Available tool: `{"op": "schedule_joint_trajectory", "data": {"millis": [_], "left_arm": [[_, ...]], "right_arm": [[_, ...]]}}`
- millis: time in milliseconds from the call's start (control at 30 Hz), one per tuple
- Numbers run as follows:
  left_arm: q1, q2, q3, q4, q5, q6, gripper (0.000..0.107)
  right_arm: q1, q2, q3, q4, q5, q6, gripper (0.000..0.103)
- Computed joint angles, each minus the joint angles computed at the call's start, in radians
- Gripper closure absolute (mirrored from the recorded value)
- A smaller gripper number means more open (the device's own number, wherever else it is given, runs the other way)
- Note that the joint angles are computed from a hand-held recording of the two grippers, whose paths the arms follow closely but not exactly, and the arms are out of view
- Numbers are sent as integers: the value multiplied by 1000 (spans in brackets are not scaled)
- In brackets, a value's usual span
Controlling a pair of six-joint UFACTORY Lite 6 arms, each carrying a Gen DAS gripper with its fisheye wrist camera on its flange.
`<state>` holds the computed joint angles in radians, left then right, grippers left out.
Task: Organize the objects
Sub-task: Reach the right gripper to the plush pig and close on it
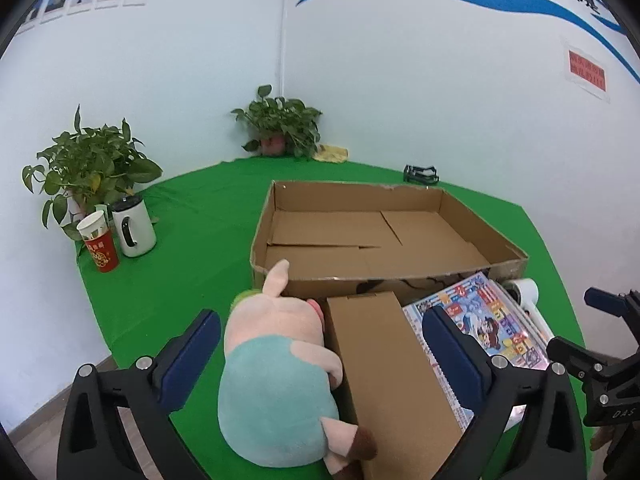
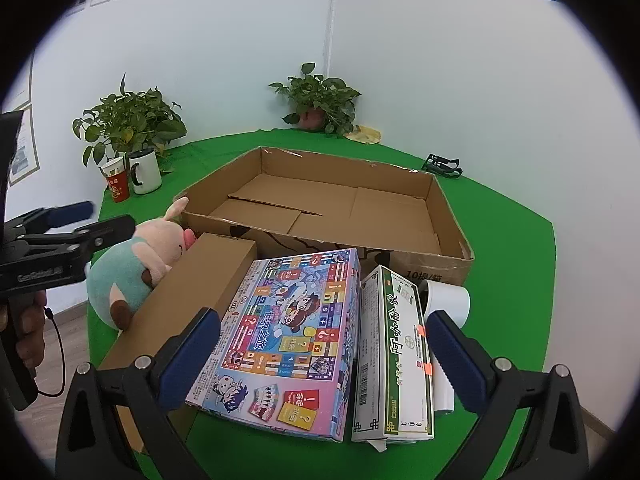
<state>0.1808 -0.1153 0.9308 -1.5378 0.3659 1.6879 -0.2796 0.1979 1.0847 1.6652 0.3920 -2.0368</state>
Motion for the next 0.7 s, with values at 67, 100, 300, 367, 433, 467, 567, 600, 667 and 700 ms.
{"op": "schedule_joint_trajectory", "data": {"millis": [67, 100, 300, 367, 433, 467, 567, 600, 667, 700], "left_arm": [[22, 37, 43, 77, 50, -63, 4], [24, 54, 60, 99, 51, -86, 4], [63, 150, 135, 168, 102, -173, 4], [67, 189, 174, 249, 130, -267, 4], [64, 232, 215, 309, 150, -339, 4], [62, 244, 226, 326, 155, -363, 4], [67, 282, 276, 386, 191, -436, 4], [72, 292, 290, 398, 207, -449, 4], [78, 308, 313, 428, 213, -479, 4], [80, 311, 317, 443, 205, -494, 4]], "right_arm": [[0, 23, 29, -26, -12, 47, 1], [-1, 34, 42, -44, -13, 73, 1], [13, 119, 155, -306, -7, 360, 1], [15, 143, 191, -357, 12, 416, 1], [13, 151, 211, -370, 32, 434, 1], [13, 157, 224, -376, 44, 440, 1], [13, 195, 291, -457, 79, 530, 1], [11, 206, 309, -474, 96, 550, 1], [9, 237, 363, -528, 138, 622, 1], [7, 258, 397, -549, 165, 657, 1]]}}
